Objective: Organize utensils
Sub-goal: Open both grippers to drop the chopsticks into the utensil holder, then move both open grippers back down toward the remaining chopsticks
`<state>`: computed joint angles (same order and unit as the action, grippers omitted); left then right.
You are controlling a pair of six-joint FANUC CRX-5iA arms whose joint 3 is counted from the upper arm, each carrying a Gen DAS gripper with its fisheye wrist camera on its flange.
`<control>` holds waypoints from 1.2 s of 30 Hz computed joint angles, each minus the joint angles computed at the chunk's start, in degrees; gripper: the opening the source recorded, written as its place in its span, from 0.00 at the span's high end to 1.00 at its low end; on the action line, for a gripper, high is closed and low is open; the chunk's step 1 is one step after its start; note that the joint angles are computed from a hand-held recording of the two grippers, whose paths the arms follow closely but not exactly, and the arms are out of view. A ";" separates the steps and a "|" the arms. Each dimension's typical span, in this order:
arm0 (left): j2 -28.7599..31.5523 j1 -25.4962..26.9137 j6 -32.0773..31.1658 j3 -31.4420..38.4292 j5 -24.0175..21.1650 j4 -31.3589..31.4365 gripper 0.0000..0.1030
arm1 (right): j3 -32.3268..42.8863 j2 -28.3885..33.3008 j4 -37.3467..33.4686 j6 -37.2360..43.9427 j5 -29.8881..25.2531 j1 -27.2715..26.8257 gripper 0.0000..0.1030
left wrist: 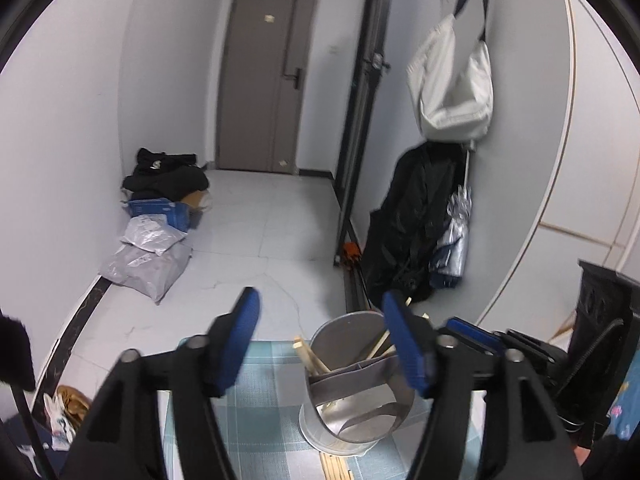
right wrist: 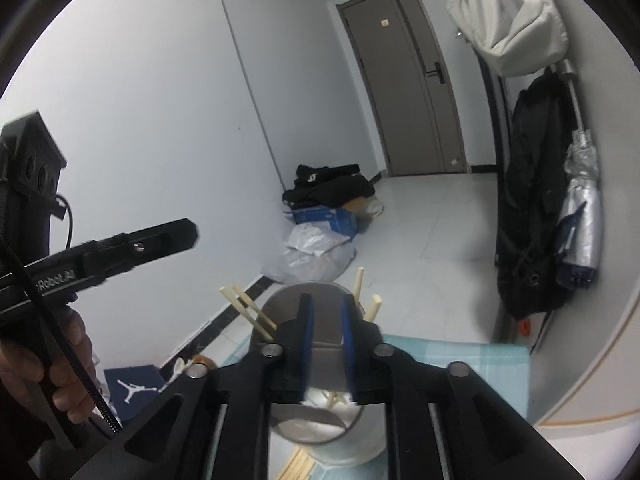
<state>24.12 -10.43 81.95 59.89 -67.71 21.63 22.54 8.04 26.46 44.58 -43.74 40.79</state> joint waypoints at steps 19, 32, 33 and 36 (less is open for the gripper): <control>-13.59 -1.21 8.60 -16.25 7.41 -9.04 0.10 | -11.83 -9.11 19.92 -17.71 -3.47 8.43 0.38; -20.52 -1.73 9.49 -27.75 11.52 -12.23 0.03 | -16.84 -11.38 22.32 -21.19 -6.35 12.43 0.32; -20.77 -1.75 9.39 -28.26 11.65 -12.35 0.03 | -17.10 -11.47 22.20 -21.29 -6.53 12.52 0.32; -21.16 -1.79 9.21 -29.38 11.72 -12.52 0.02 | -17.89 -11.65 21.95 -22.02 -7.46 12.84 0.31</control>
